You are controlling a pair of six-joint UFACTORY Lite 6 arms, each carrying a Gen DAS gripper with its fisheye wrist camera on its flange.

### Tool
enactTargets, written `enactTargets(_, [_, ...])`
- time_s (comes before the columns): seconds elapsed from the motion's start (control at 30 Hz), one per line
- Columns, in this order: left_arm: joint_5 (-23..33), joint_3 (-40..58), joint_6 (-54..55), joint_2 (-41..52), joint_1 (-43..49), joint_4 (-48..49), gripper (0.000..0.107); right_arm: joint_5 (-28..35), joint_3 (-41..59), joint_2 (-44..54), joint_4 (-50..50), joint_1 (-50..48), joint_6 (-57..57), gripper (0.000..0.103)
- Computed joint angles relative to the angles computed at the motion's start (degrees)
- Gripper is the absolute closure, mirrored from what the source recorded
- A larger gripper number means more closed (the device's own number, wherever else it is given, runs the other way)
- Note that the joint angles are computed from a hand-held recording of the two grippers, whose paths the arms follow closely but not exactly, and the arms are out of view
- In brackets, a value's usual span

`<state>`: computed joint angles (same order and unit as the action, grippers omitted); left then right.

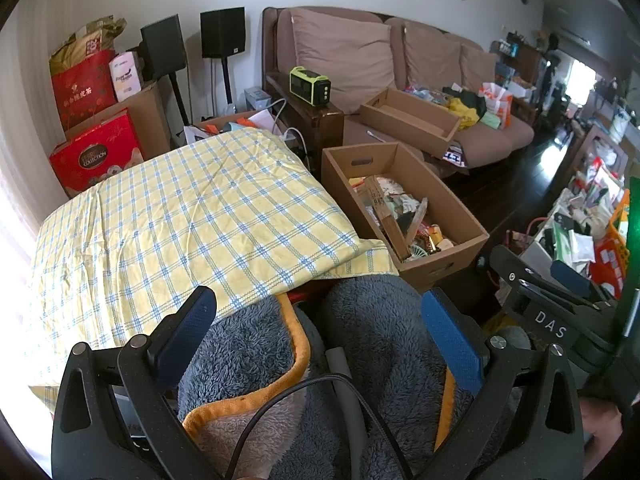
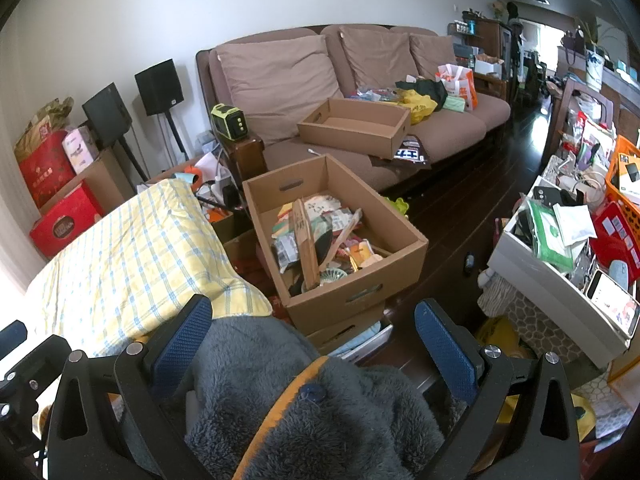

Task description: Organize objects

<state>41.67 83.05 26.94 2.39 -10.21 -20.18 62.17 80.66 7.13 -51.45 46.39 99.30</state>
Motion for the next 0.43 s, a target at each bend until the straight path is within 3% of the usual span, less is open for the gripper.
enactTargets(0.43, [0.2, 0.4, 0.3, 0.4, -0.1, 0.9, 0.004, 0.0, 0.1, 0.2, 0.0, 0.1, 0.0, 0.001])
